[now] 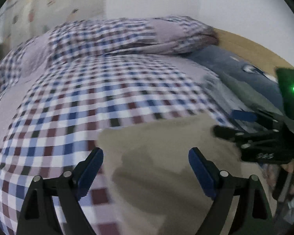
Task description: Fold clothes
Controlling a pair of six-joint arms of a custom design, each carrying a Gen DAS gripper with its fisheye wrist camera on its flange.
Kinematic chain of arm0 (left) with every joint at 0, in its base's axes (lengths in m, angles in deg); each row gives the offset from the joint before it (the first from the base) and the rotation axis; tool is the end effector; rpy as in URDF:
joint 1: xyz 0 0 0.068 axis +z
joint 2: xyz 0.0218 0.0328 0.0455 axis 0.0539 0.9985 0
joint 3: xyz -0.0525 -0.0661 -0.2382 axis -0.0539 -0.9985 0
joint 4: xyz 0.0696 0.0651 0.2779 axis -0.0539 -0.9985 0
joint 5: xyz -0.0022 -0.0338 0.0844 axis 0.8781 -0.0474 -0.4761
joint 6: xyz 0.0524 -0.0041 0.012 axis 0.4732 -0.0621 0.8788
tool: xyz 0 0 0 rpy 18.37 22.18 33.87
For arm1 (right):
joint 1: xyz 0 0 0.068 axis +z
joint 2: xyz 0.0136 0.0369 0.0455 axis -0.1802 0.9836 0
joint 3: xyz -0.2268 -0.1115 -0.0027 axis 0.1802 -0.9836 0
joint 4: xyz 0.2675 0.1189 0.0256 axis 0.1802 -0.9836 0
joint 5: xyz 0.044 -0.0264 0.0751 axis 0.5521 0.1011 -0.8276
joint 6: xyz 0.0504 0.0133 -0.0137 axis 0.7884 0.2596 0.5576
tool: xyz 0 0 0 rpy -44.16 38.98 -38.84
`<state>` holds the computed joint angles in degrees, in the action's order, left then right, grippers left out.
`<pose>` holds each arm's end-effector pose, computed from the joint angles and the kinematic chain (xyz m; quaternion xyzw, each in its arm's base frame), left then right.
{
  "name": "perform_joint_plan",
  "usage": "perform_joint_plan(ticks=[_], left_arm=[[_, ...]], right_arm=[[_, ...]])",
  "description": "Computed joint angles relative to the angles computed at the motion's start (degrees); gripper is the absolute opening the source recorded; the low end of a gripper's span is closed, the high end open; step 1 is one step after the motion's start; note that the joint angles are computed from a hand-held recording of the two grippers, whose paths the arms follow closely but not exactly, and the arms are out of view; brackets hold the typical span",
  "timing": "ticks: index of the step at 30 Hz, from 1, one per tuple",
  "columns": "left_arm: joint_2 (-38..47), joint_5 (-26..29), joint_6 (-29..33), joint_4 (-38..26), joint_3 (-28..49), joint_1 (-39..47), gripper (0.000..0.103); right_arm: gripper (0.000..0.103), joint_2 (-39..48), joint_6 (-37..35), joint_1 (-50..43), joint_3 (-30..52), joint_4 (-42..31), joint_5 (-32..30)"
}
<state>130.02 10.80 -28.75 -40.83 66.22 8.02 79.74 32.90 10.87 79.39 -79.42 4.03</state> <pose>0.2268 0.0116 0.2933 0.0461 0.9114 -0.0679 0.4032 0.3121 0.1229 0.2979 -0.2058 0.9026 0.0782 0.3699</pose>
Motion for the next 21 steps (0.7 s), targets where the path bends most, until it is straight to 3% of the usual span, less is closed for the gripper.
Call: perform_joint_plan(ticks=[13, 19, 21], left_arm=[[-18.8, -18.03, 1.5, -12.81, -10.86, -19.44, 0.091], [-29.36, -28.1, -6.86, -22.98, -12.91, -33.16, 0.091], [-31.88, -29.17, -10.35, -27.08, -12.53, -35.8, 0.091]], right_arm=[[0.085, -20.49, -1.71, 10.99, -20.4, -4.23, 6.68], [0.085, -33.04, 0.51, 14.56, -27.84, -10.12, 11.09], [0.085, -38.09, 2.61, 16.61, -30.08, -13.35, 13.02]])
